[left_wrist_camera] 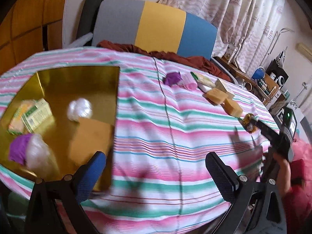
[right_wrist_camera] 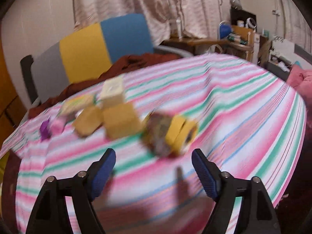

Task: Organize objects
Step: 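Grasp the yellow knitted sock bundle with the right tool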

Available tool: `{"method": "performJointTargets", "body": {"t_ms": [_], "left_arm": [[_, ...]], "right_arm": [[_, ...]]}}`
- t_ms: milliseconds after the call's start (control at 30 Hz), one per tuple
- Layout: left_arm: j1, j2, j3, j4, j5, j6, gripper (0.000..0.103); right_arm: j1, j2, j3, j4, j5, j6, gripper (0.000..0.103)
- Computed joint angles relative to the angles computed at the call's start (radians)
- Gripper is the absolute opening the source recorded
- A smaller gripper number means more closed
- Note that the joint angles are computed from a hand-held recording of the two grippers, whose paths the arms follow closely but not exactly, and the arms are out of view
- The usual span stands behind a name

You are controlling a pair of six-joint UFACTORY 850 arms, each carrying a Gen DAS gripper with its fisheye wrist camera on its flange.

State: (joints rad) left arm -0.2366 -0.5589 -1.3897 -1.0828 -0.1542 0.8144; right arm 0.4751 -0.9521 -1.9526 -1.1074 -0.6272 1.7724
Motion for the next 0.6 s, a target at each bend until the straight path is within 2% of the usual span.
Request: {"method": "performJointTargets", "body": {"t_ms": [133, 267, 300, 333, 367, 500, 600], "left_arm": [[-0.024, -0.014, -0.013, 0.095, -0.018, -0.102, 0.103], [-0.051, -0.021, -0.027, 0.215, -0.011, -0.205, 0.103], [-0.057, -0.024, -0.032, 0.243, -0.009, -0.226, 0.103], [-0.064, -0.03, -0.041, 0.297, -0.01, -0.27, 0.103], [-0.07, -0.04, -0.057, 0.363, -0.015, -0.328, 0.103], [-0.09, -0.09, -0.129, 0.537, -0.048, -0.491, 0.103], [-0.108, -0.146, -0.216, 0.646, -0.087, -0.609, 0.103]], "right_arm": [[-0.035, -0.056, -0.095, 0.088, 0.0, -0.159, 0.082], [-0.052, -0.077, -0.101, 0.122, 0.053, -0.213, 0.081], [-0.049, -0.074, -0.085, 0.105, 0.061, -0.194, 0.075], [-0.053, -0.068, -0.068, 0.1, 0.088, -0.18, 0.063], [-0.057, -0.06, -0.048, 0.094, 0.117, -0.16, 0.06], [-0.061, -0.027, 0.025, -0.039, 0.167, 0.006, 0.054], [-0.05, -0.012, 0.06, -0.146, 0.147, 0.121, 0.05]]}}
